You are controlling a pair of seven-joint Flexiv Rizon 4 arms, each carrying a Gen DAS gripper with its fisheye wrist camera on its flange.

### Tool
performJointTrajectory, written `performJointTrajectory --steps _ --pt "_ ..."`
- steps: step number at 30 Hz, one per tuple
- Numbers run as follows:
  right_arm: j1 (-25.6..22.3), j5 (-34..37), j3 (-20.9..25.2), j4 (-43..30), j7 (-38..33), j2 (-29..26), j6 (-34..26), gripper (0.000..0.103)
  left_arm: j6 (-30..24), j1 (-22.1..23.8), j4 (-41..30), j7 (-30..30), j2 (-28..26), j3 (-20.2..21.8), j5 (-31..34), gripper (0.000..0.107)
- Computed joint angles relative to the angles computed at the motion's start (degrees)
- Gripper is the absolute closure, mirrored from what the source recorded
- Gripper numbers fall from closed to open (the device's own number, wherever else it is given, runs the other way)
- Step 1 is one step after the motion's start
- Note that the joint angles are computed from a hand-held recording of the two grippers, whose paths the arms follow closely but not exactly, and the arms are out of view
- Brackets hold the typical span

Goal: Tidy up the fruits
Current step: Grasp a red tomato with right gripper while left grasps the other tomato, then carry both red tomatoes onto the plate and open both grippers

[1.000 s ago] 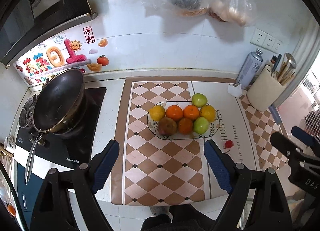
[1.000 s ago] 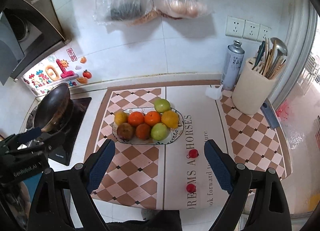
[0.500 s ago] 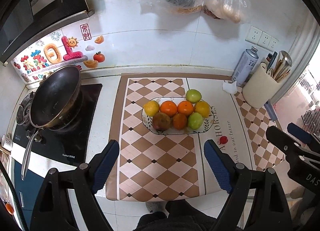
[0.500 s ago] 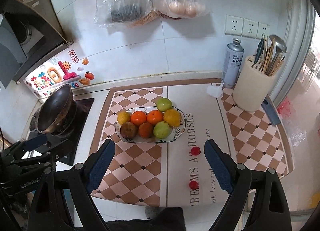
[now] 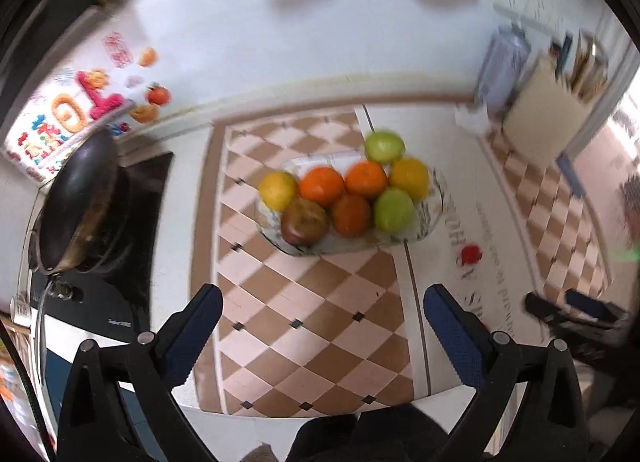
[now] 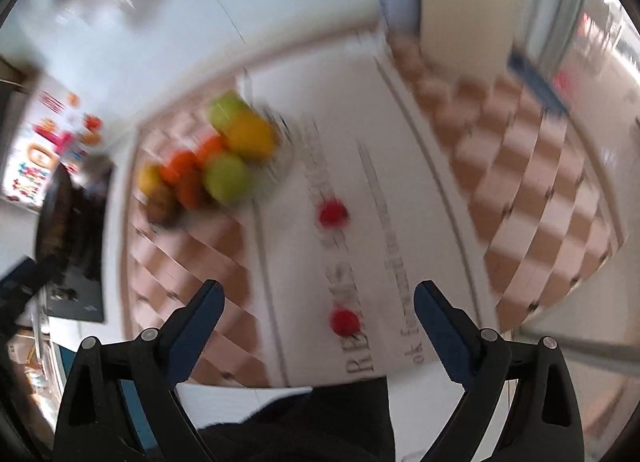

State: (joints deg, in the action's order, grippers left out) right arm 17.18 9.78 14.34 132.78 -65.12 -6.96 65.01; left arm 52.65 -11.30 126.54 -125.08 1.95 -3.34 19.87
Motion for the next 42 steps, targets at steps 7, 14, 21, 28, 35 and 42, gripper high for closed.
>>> performJointTrajectory --steps 7,14,21,28,35,42 --pt "-3.54 9.49 3.51 -2.1 -8.75 -10.65 2.7 0.048 -0.84 -2.02 -5.23 8.46 -12.17 -0.85 -7.25 0.004" --pt "-4.52 9.2 5.24 -2.5 -12.18 -13.53 3.6 0.072 -3.37 -4.81 -11.68 13.74 -20.26 0.06 -11.52 0.004" --pt "-8.49 10.24 2.65 -1.92 -12.52 -11.32 5.29 0.072 -1.74 -5.97 -16.76 18.7 -27.91 -1.27 -19.32 0.004" --pt "-11.76 8.99 0.33 -3.79 -13.14 -12.41 4.12 0.072 -2.71 -8.51 -25.72 22.64 -36.81 -1.32 -21.66 0.034" --pt "-13.45 9.75 0.67 -5.45 -13.87 -12.37 2.32 0.072 -6.15 -10.3 -31.41 25.74 -41.92 -1.0 -22.22 0.07" --pt "-12.9 9.49 0.25 -7.02 -15.37 -11.92 0.55 0.072 -4.45 -10.02 -31.13 26.53 -43.16 -1.03 -23.82 0.08"
